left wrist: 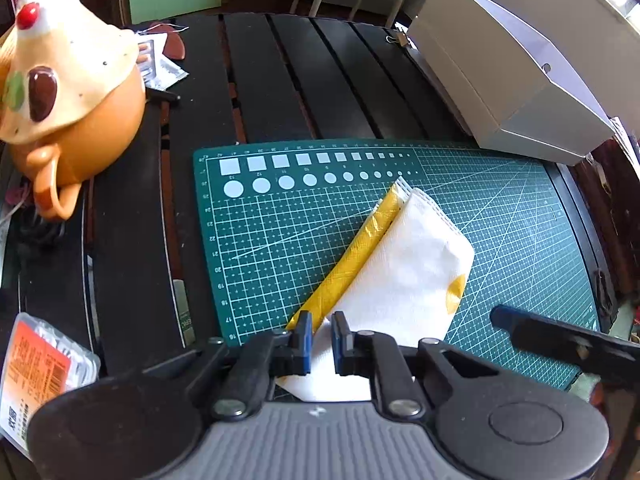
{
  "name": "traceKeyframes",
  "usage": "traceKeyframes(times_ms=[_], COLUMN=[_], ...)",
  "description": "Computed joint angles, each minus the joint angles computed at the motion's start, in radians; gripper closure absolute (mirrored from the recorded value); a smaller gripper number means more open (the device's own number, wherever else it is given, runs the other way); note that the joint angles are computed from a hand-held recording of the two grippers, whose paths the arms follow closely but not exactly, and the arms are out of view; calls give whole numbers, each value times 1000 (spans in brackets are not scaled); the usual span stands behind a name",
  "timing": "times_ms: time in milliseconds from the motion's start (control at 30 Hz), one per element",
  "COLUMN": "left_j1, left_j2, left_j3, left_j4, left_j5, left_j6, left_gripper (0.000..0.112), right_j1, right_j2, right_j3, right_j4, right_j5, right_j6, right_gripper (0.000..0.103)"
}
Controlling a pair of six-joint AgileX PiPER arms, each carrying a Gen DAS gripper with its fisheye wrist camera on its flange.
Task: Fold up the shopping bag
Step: 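Grasp the folded bag end with the right gripper and lift it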
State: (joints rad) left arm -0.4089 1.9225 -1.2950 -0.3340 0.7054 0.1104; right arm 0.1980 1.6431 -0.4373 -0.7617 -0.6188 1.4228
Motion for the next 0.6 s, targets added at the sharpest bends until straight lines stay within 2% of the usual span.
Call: traceKeyframes(times_ms=[67,100,167,233,333,400,533,600], left_j1=[-3,-2,8,22,27,27,46,64], left_j2=[1,2,5,9,10,9,13,18], left_j3=[-3,-5,-6,-8,-8,-6,-5,-4], left_j4=[8,5,-17,-46,-57,-61,-102,-141], left_j5=[2,3,7,15,17,16,23,31], left_j6=[-3,-1,15,31,38,41,68,91], left_gripper=[100,100,100,100,100,100,100,100], right_j1=[15,8,4,16,7,42,97,100], right_j2=[25,49,68,92,182,217,227,258], right_j3=[18,17,-28,-51,-60,-69,-125,-160], right_j4=[92,78,-33,-26,21,83,110,87], right_j5=[-40,-69,-27,-21,-165,-201,-150,-158], right_j6=[-44,-6,148,183,221,192,158,187], right_gripper=[34,34,34,36,36,40,38,44])
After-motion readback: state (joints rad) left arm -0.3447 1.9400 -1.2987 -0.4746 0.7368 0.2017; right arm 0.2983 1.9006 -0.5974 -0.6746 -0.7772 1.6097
